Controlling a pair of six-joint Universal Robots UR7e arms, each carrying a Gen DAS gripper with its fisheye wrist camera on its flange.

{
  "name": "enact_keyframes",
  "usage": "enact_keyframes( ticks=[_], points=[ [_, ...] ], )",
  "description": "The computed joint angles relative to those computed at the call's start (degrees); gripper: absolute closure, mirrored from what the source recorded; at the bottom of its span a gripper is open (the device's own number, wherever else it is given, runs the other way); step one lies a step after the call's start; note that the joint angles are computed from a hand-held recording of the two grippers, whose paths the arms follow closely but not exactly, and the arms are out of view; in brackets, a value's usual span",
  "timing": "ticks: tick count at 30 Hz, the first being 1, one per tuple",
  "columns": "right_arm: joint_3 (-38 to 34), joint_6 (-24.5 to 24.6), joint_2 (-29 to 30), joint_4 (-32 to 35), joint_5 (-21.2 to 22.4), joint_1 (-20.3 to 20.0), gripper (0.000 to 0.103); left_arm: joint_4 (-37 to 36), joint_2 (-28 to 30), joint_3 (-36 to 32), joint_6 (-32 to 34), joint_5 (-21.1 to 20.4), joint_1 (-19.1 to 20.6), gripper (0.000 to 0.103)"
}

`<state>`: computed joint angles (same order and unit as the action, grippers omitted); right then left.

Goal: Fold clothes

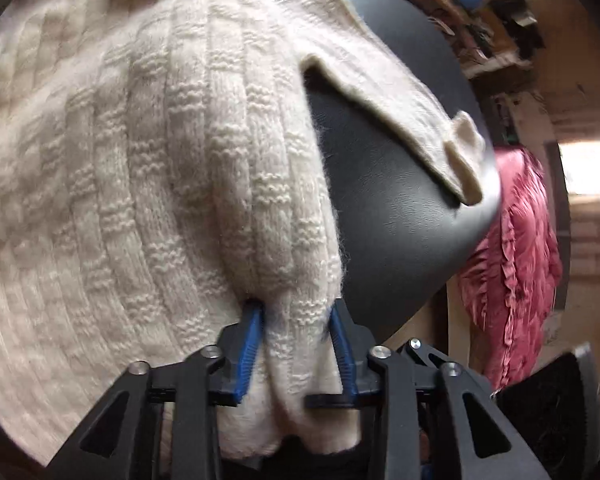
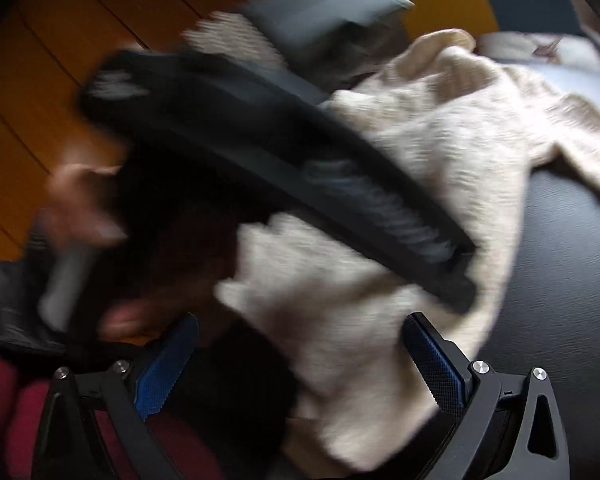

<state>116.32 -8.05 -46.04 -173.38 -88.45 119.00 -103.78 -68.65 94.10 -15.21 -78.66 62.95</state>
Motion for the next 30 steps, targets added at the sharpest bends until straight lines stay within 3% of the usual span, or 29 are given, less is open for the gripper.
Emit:
enact_keyframes(
  ticks=[5,9,10,13,15,18,21,25,30],
  points=[
    [3.7,3.4,-2.5,-1.8,0.2,-0.9,0.0,-5.8,-3.2,2.1,3.6,-3.9,2.7,0.094],
    [7.7,8.4,-5.1,-6.1,-2.3,-1.9,0.0,-19.8,-11.4,6.1,4.4,-16.6,7.2,0.095],
    [8.8,9.8,-5.6,-7.5,-3.4,-2.1,0.0,-22.8,-13.4,6.8,4.1,-18.1,8.1,0.095],
    [9.9,13.0,-6.1,-10.6,-5.9,-2.3,0.0,-29.1,-18.7,7.1,2.1,-18.8,11.2,0.095],
    [9.2,14.9,-5.6,-10.8,-7.7,-2.2,0.0,-29.5,-20.4,6.7,1.2,-16.7,12.9,0.095],
    [4.0,15.6,-3.1,-5.6,-12.0,-2.2,0.0,-25.9,-21.7,5.2,0.3,-11.6,15.0,0.095],
    [-3.1,13.9,0.9,-0.3,-15.6,-1.8,0.0,-24.7,-22.0,6.8,-0.6,-9.9,16.2,0.095],
    [-12.3,14.5,5.7,6.5,-17.8,-1.3,0.008,-27.8,-21.5,9.3,-1.6,-14.0,17.7,0.095],
    [-21.0,19.0,9.5,11.3,-15.0,-3.4,0.016,-28.5,-20.0,9.1,-1.0,-17.0,19.2,0.094]
  ],
)
